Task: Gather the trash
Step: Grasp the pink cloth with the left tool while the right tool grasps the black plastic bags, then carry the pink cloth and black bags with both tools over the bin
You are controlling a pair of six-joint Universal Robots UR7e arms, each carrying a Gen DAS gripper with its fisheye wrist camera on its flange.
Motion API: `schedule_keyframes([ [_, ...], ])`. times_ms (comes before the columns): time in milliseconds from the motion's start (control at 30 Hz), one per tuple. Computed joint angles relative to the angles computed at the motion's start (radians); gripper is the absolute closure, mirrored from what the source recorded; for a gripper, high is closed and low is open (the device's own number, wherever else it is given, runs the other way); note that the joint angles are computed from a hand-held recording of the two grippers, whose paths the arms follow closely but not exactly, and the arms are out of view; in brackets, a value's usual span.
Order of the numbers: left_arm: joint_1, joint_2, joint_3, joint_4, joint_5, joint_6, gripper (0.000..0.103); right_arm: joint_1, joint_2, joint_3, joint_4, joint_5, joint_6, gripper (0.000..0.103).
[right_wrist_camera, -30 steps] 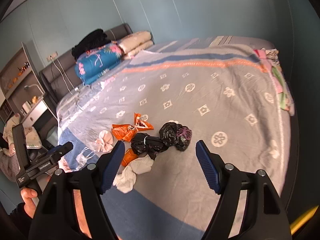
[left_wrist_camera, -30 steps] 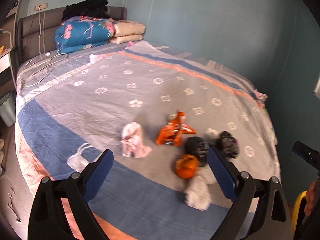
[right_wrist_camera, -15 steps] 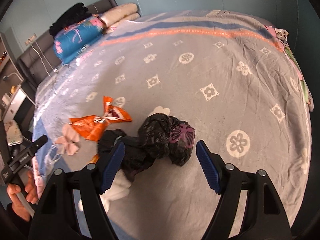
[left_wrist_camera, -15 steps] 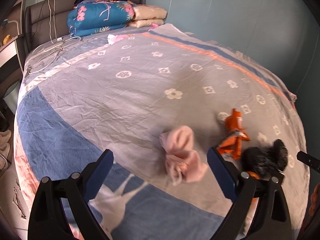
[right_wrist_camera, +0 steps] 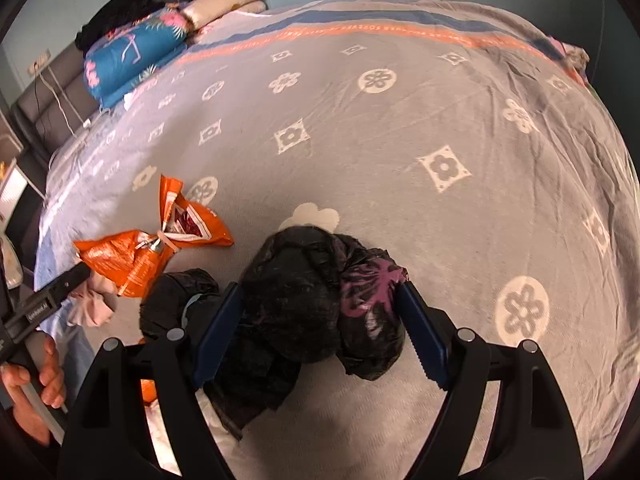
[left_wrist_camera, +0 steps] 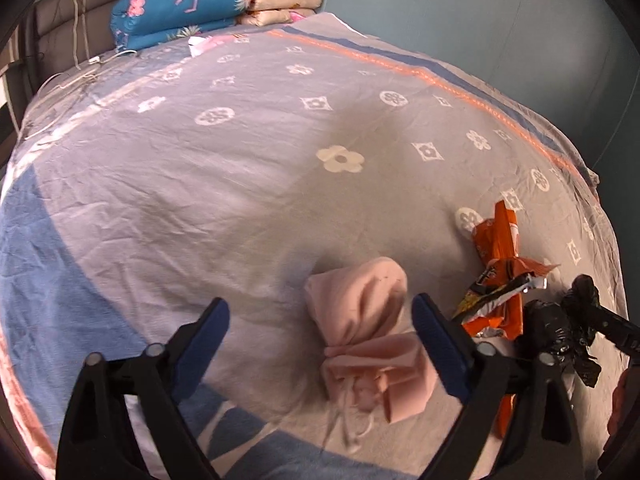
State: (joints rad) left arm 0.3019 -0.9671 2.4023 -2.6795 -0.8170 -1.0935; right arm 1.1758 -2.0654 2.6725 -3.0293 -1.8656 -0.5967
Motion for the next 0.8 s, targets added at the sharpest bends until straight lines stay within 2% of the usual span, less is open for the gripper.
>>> schedule_keyframes([
  [100,0.005,0.044,-0.025,-0.003,-0.006,0.048,0.040,0.027,0.068,0.012,-0.092,-0.047,-0.021,0.031],
  [167,0.004,0.067,-0.029,-0.036,-0.021,0.087,0.063,0.038,0.098,0.016,-0.129,-0.065,-0.021,0.040],
  [267,-0.016,0.085,-0.032,-0.032,-0.001,0.089,0.071,0.042,0.115,0.020,-0.158,-0.068,-0.023,0.049],
  [467,-0.038,0.054,-0.006,-0.051,-0.002,0.083,0.077,0.066,0.129,0.028,-0.195,-0.090,-0.041,0.059],
  [600,-0.057,0.014,0.025,-0.075,-0.024,0.052,0.077,0.063,0.052,0.030,-0.082,-0.071,-0.012,0.059],
  [800,-0.112,-0.038,0.060,-0.054,-0.045,-0.018,0.077,0.071,-0.081,0.068,0.026,-0.063,-0.023,0.060],
])
